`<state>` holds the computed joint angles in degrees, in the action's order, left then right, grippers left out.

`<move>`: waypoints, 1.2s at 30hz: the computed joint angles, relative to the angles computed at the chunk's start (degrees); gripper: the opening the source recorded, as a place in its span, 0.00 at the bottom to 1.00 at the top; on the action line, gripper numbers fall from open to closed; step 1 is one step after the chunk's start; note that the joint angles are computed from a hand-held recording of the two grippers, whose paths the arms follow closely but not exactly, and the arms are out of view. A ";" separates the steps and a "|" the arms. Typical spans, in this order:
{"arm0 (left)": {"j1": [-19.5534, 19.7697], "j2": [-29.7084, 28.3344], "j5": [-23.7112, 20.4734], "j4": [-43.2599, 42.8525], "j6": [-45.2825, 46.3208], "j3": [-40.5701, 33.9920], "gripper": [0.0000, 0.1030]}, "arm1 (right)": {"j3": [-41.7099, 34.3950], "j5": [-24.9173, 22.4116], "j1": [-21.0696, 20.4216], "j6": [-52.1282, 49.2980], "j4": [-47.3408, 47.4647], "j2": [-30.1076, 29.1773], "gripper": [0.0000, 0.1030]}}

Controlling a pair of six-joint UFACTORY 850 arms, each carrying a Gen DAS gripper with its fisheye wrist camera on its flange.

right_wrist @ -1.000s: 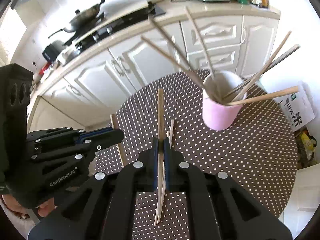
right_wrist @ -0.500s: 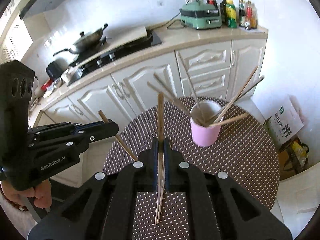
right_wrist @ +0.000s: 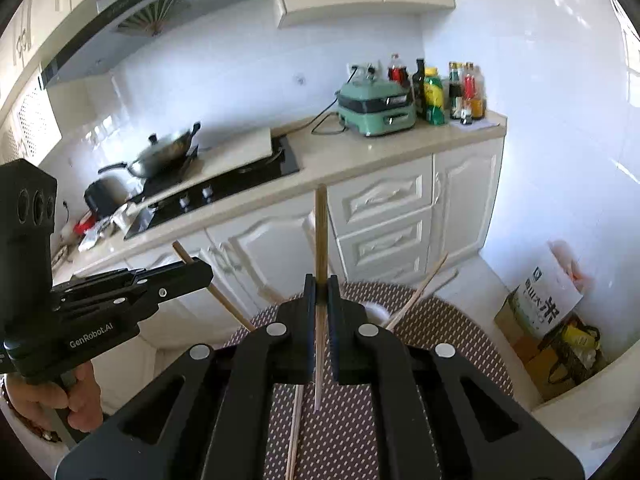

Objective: Organize utensils
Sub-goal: 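Insert the left tool's stick into the pink cup and open while the right tool inserts its stick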

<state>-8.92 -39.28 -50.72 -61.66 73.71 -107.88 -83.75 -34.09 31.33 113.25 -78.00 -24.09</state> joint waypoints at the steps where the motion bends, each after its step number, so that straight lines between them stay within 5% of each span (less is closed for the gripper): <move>1: -0.38 -0.42 0.44 0.02 -0.62 -0.89 0.05 | 0.21 -0.06 -0.19 0.70 -0.88 0.18 0.04; 20: -6.16 -9.59 9.25 8.69 -13.21 -13.13 0.05 | -0.62 1.40 -5.18 1.38 -8.40 -3.85 0.04; 29: -6.87 -12.50 9.24 13.62 -17.70 -15.13 0.05 | -0.67 3.71 -6.08 -1.98 -5.01 -5.26 0.04; 36: -7.07 -15.53 5.00 20.10 -24.66 -18.83 0.05 | -0.89 5.39 -6.18 -6.27 0.15 -6.10 0.04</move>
<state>-15.98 -54.81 -45.72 -41.56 49.04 -126.72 -84.64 -28.69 25.15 106.98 -77.85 -30.19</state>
